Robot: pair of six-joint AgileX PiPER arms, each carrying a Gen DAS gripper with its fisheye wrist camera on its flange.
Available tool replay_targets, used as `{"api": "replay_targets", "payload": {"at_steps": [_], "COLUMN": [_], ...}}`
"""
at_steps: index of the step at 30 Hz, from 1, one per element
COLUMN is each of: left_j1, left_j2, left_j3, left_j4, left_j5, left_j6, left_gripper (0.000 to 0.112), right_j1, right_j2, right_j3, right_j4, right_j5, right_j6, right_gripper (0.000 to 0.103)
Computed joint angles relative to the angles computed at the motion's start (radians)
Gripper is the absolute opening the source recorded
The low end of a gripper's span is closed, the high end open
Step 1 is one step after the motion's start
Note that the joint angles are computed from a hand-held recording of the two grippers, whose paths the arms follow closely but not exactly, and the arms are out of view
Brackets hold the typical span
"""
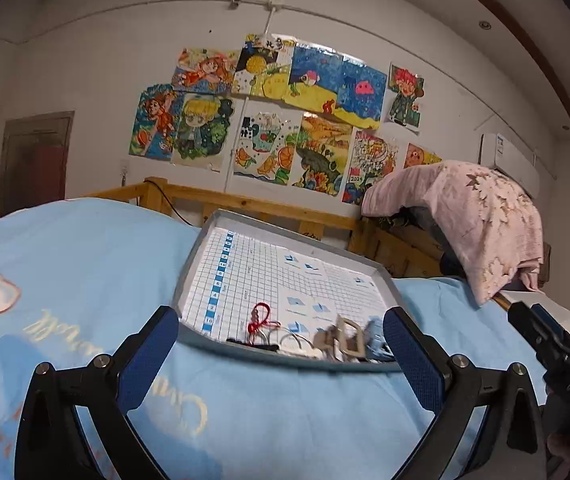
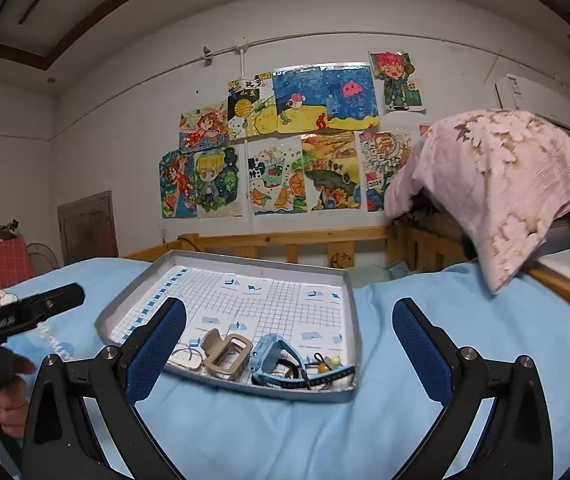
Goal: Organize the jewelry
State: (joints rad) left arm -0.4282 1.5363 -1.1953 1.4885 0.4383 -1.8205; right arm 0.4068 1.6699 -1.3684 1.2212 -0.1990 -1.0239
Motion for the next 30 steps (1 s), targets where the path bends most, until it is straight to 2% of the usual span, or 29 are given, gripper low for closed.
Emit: {"api": "replay_targets", "payload": {"at_steps": [3, 7, 10, 14, 20, 27, 30], "left_j1": [-0.068, -0.178, -0.282, -0.402, -0.496, -0.615, -0.667], "left_j2": [-0.095, -0.207, -0.285, -0.361, -0.433, -0.463, -0.456], "left_j3": [0.072, 0.159, 0.232, 0.312, 0.410, 0.493, 0.507], "left_j4": [0.000, -0.021, -0.019, -0.023, -0.041, -0.008, 0.004], "left_j5": [0.078, 0.200, 0.317, 0.458, 0.550, 0.676, 0.726], "left_j6": [-0.020, 0.003, 0.004, -0.014, -0.058, -0.093, -0.080], "left_gripper": [0.103, 0.103, 0.103, 0.103, 0.103, 0.103, 0.103], "right_j1": [0.021, 0.096, 0.159, 0.250, 0.390, 0.503, 0.568], "right_j2": [-0.113, -0.266, -0.347, -0.443, -0.522, -0.572, -0.603], "right_j3": [0.095, 0.249, 0.310, 0.390, 0.473, 0.584, 0.636], "right_j4": [0.020, 0.053, 0.155, 0.203, 0.262, 0.275, 0.278], "right_j5": [-0.008, -0.092, -0.146, -0.230, -0.376, -0.511, -0.602], "right_j6": [0.000, -0.051, -0.164, -0.208, -0.238, -0.166, -0.131], "right_gripper": [0.101, 0.101, 0.101, 0.101, 0.101, 0.101, 0.101]}}
